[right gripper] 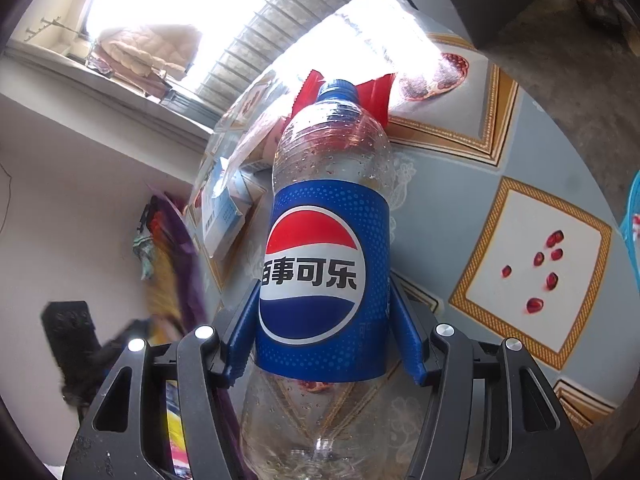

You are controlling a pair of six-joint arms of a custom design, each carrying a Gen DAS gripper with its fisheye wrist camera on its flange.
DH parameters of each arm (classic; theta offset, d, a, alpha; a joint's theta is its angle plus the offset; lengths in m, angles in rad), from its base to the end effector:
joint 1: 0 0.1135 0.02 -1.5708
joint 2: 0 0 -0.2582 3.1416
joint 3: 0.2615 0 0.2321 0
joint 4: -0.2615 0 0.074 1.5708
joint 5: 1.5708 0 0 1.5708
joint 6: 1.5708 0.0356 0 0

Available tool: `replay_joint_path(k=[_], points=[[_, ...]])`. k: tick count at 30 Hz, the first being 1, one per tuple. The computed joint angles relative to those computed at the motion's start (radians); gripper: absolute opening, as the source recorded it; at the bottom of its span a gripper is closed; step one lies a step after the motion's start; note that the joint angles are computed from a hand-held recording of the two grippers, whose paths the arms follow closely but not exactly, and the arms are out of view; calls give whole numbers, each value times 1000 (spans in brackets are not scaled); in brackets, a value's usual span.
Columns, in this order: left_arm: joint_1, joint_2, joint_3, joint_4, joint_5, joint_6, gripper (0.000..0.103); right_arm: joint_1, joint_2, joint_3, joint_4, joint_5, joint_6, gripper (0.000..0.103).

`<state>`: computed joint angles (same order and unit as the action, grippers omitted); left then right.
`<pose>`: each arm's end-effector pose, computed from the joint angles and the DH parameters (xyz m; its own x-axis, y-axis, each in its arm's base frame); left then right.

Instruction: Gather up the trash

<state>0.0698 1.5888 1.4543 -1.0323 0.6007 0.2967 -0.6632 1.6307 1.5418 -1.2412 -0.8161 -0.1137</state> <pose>0.2962 0.0005 0.3060 -0.8292 0.1838 -0.5279 0.4251 0.8205 -0.3821 0.2426 -0.1566 0.3155 -0.7927 0.5207 -0.3171 0.1963 0.7104 0.6759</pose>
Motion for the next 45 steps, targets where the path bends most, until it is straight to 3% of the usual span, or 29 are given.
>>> replay_joint_path(k=[2, 6, 9, 12, 17, 27, 38, 45], points=[[-30, -64, -84, 92, -95, -5, 38, -1, 1, 2, -3, 4, -3, 57], [-99, -172, -171, 198, -132, 1, 41, -4, 1, -6, 12, -3, 7, 57], [-174, -200, -201, 207, -114, 62, 42, -5, -4, -13, 18, -3, 9, 57], [-248, -193, -226, 184, -102, 86, 45, -5, -9, -14, 9, 1, 3, 57], [-337, -142, -237, 176, -109, 34, 45, -20, -14, -20, -20, -10, -26, 57], [-398, -47, -292, 377, -258, -7, 45, -50, -19, -11, -79, -3, -87, 57], [-385, 23, -246, 439, -257, -29, 45, -68, -36, -26, -106, 3, -113, 57], [-347, -71, -270, 369, -111, 20, 46, -59, -38, -26, -96, 6, -102, 57]])
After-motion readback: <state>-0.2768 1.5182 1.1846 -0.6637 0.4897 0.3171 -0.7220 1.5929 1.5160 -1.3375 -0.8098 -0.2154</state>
